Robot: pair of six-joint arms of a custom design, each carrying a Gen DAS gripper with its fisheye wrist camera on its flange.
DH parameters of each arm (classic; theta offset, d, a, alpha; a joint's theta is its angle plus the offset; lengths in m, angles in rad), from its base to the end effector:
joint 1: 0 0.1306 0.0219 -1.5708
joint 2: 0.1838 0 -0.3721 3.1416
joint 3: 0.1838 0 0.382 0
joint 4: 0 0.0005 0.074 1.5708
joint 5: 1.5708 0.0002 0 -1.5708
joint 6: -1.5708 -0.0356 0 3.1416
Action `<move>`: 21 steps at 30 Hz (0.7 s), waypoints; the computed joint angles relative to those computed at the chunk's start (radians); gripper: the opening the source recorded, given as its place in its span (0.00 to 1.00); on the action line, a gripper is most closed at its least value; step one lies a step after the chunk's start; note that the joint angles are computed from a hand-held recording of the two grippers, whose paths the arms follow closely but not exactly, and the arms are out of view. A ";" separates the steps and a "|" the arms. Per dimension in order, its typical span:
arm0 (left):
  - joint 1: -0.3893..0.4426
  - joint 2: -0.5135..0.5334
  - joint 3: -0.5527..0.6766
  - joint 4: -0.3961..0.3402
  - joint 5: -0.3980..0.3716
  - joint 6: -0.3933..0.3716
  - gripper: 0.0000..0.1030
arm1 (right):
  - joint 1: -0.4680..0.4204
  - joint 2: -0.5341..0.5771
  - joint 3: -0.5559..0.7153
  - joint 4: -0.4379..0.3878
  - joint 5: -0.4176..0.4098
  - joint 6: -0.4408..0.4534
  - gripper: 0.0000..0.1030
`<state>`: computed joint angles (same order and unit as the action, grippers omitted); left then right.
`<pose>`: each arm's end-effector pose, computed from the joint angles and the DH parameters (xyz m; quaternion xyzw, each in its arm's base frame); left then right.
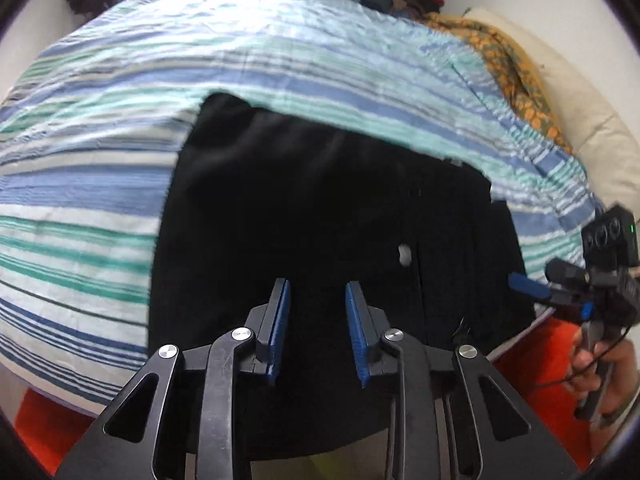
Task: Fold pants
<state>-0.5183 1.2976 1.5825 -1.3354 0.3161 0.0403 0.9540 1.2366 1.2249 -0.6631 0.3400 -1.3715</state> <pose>0.3493 -0.2125 0.5149 0.2653 0.9176 -0.2162 0.2022 0.2600 0.3452 0.4267 0.2558 0.8539 0.3314 0.3094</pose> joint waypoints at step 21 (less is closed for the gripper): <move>0.097 -0.086 0.058 0.088 0.160 0.124 0.65 | -0.053 0.118 0.237 -0.045 -0.121 0.200 0.18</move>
<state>-0.4210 1.2112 1.6400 -1.2477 0.4759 0.1643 0.9009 1.3546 1.4618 -0.7081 0.2188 -1.1710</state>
